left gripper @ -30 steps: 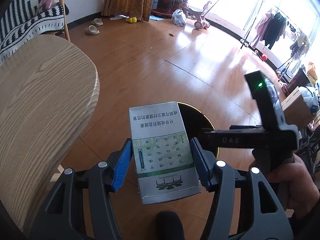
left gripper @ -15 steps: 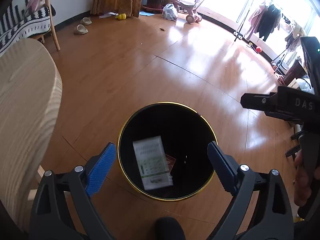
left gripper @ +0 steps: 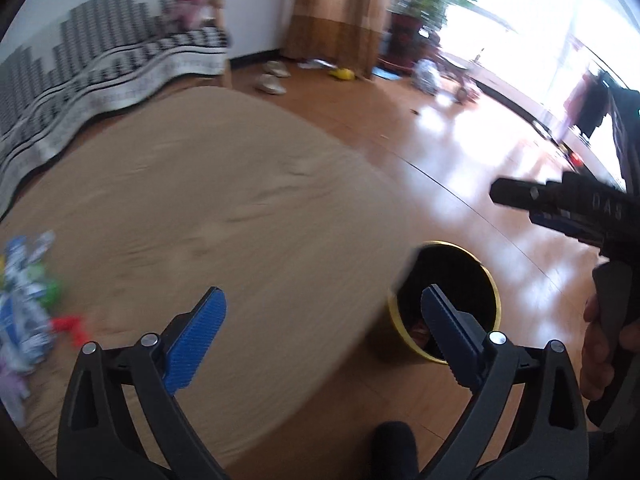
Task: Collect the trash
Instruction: 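Swing both tools back over the trash pile on the table, then grasp the white tissue with left tool while right tool grasps the red ribbon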
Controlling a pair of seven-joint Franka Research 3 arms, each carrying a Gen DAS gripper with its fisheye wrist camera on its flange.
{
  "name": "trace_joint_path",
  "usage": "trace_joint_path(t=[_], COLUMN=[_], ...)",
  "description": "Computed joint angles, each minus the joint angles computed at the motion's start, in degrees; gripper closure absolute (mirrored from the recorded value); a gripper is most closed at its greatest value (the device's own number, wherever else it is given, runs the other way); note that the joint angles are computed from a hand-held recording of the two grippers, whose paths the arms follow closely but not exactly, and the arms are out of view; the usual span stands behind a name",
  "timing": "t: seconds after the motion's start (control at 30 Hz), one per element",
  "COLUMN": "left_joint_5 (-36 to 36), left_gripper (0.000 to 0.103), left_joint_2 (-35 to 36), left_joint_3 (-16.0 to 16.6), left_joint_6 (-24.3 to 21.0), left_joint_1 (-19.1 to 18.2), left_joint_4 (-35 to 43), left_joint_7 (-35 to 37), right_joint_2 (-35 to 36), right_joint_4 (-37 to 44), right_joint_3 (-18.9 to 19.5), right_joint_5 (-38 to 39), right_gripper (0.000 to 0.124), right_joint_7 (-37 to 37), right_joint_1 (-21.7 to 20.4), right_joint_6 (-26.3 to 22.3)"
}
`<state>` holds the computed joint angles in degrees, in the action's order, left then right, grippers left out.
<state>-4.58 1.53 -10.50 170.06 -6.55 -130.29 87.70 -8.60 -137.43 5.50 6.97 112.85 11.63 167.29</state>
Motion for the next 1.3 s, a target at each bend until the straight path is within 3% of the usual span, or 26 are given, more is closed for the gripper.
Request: trace_joint_path(t=[0.2, 0.43, 0.53, 0.63, 0.73, 0.83, 0.93, 1.0, 1.07, 1.17, 1.23, 1.27, 1.3], left_joint_5=[4.47, 18.40, 17.47, 12.45, 7.52, 5.07, 5.68, 10.66, 8.72, 2.38, 1.53, -1.06, -2.60], left_gripper=[0.008, 0.008, 0.008, 0.008, 0.008, 0.008, 0.009, 0.017, 0.022, 0.034, 0.051, 0.066, 0.068], left_joint_2=[-13.24, -20.58, -20.25, -20.19, -19.33, -16.45, -13.56, -12.21, -11.41, -9.59, -8.46, -8.13, -8.07], left_joint_3=[7.56, 10.83, 16.46, 23.32, 25.77, 24.50, 21.23, 17.82, 18.64, 20.73, 20.02, 20.39, 20.26], left_joint_6=[2.94, 3.41, 3.87, 2.89, 1.91, 1.65, 2.39, 2.79, 2.75, 1.83, 1.15, 0.36, -0.13], left_joint_1=[6.96, 23.78, 23.94, 19.96, 17.34, 17.89, 20.89, 24.99, 24.15, 21.24, 21.72, 21.03, 21.03], left_joint_4=[-11.96, -18.96, -19.34, -19.70, -19.46, -17.54, -15.66, -14.73, -14.26, -12.78, -11.85, -11.40, -11.27], left_joint_7=[-4.56, -12.53, -10.00, -3.41, 1.77, 4.03, 2.93, -1.43, 0.43, 5.77, 7.02, 9.46, 10.69], right_joint_2=[8.80, 19.59, 23.19, 25.62, 27.87, 29.63, 30.51, 30.82, 30.94, 31.23, 31.47, 31.56, 31.70], right_joint_4=[11.38, 25.82, 30.41, 33.23, 35.73, 37.71, 38.72, 39.19, 39.29, 39.63, 39.89, 39.98, 40.14], right_joint_3=[3.72, 2.65, 1.47, 0.91, 0.06, 0.01, 0.08, -0.15, -0.02, 0.09, 0.32, 0.55, 0.79], right_joint_5=[-2.16, -12.87, -15.44, -14.90, -14.73, -13.27, -12.01, -11.77, -11.08, -10.25, -9.55, -9.07, -8.63], right_gripper=[0.028, 0.028, 0.028, 0.028, 0.028, 0.028, 0.028, 0.028, 0.028, 0.028, 0.028, 0.029, 0.029], right_joint_7=[-2.36, 0.63, 1.29, 0.29, 0.17, -0.64, -1.82, -2.27, -3.12, -4.15, -5.05, -5.70, -6.45], right_joint_1=[7.54, 18.14, 21.70, 23.46, 24.96, 25.47, 25.71, 26.05, 25.95, 25.89, 25.68, 25.49, 25.33], right_joint_6=[-1.70, -5.37, -6.90, -7.84, -8.64, -9.45, -9.86, -10.10, -10.19, -10.63, -11.08, -11.32, -11.58])
